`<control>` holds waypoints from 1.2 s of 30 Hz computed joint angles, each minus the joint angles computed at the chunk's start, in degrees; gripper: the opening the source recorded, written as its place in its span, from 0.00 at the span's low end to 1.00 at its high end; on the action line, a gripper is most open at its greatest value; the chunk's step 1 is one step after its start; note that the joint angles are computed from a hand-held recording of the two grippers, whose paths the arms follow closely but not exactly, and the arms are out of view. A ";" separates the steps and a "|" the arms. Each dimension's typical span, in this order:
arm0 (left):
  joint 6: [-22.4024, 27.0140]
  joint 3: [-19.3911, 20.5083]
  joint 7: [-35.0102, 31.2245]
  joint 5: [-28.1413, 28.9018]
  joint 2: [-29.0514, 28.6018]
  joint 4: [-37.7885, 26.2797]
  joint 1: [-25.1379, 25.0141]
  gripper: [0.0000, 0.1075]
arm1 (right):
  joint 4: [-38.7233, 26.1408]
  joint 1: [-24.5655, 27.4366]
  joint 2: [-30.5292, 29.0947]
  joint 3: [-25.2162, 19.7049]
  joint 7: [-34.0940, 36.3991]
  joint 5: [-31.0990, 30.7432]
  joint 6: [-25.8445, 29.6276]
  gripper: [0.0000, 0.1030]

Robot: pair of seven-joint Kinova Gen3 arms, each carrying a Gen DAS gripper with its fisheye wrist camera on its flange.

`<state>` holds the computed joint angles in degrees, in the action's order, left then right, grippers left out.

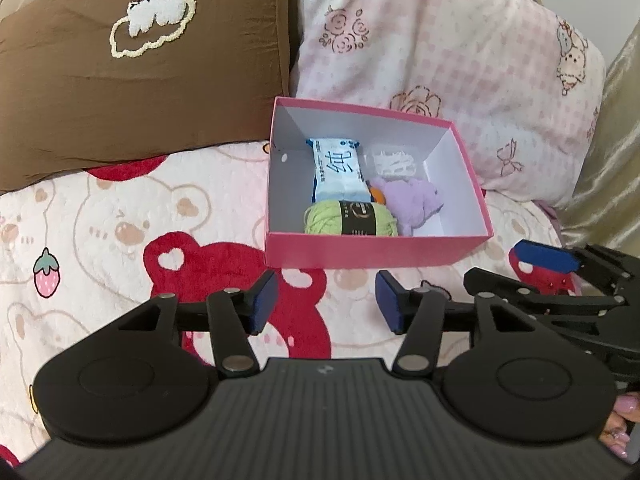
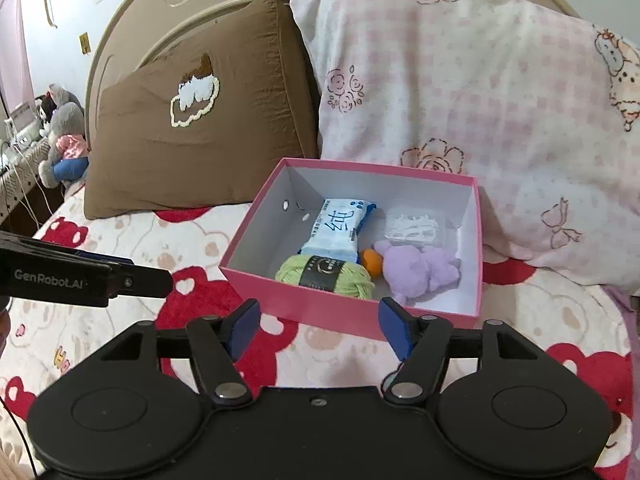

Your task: Organize objects

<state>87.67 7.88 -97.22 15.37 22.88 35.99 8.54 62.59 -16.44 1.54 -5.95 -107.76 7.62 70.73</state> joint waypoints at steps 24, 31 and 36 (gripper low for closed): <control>-3.59 -0.92 -1.64 -4.34 -3.18 9.68 2.21 0.94 | 0.03 -3.27 -0.67 -1.56 -6.90 6.88 7.43 0.96; -1.45 -1.35 -0.80 -7.21 -3.34 8.76 3.65 0.96 | 0.35 -2.74 -1.54 -1.54 -7.39 6.97 8.08 0.96; -1.20 -1.40 -0.46 -9.60 -4.05 8.70 5.45 0.96 | 1.36 -2.40 -2.23 -1.87 -7.52 7.58 8.21 0.96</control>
<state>86.47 6.49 -97.68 5.77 18.83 44.69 13.99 63.95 -18.83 -0.69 -7.82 -115.28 15.20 78.94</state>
